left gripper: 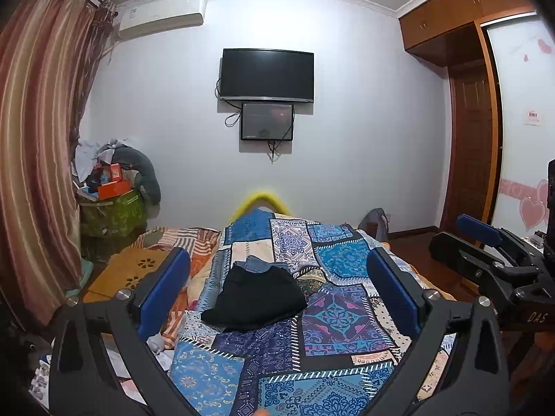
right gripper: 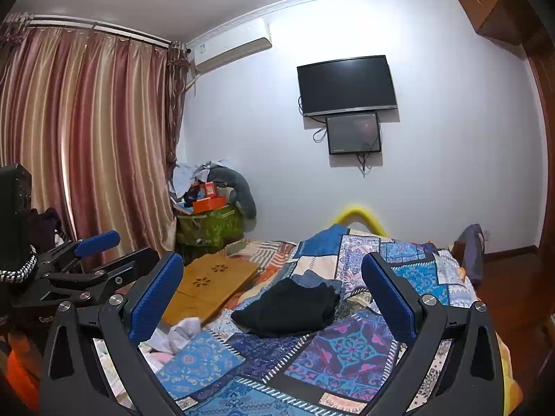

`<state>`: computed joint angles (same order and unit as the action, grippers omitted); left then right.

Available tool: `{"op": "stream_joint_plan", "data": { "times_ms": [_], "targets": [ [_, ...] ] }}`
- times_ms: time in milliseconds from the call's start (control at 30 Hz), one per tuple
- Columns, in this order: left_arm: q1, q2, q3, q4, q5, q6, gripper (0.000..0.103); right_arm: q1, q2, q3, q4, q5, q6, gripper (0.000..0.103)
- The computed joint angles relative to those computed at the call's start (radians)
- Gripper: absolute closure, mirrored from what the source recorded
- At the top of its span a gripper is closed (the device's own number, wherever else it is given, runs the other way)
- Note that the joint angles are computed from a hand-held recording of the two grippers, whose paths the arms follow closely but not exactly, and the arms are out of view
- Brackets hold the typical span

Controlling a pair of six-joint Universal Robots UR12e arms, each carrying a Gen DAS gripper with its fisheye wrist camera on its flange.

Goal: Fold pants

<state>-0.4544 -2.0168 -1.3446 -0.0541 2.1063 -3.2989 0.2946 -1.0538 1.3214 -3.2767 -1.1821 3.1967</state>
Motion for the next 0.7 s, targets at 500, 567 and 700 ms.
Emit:
{"op": "stream_joint_plan", "data": {
  "times_ms": [500, 567, 700],
  "targets": [
    [0.007, 0.007, -0.003, -0.016, -0.034, -0.012, 0.000, -0.002, 0.002, -0.003, -0.002, -0.003, 0.015, 0.001],
    [0.007, 0.007, -0.003, -0.016, -0.037, -0.012, 0.000, -0.002, 0.002, -0.002, -0.003, -0.005, 0.014, 0.001],
    [0.007, 0.007, -0.004, -0.016, -0.043, -0.009, 0.000, -0.002, 0.002, 0.000, -0.004, -0.004, 0.016, 0.001]
  ]
}}
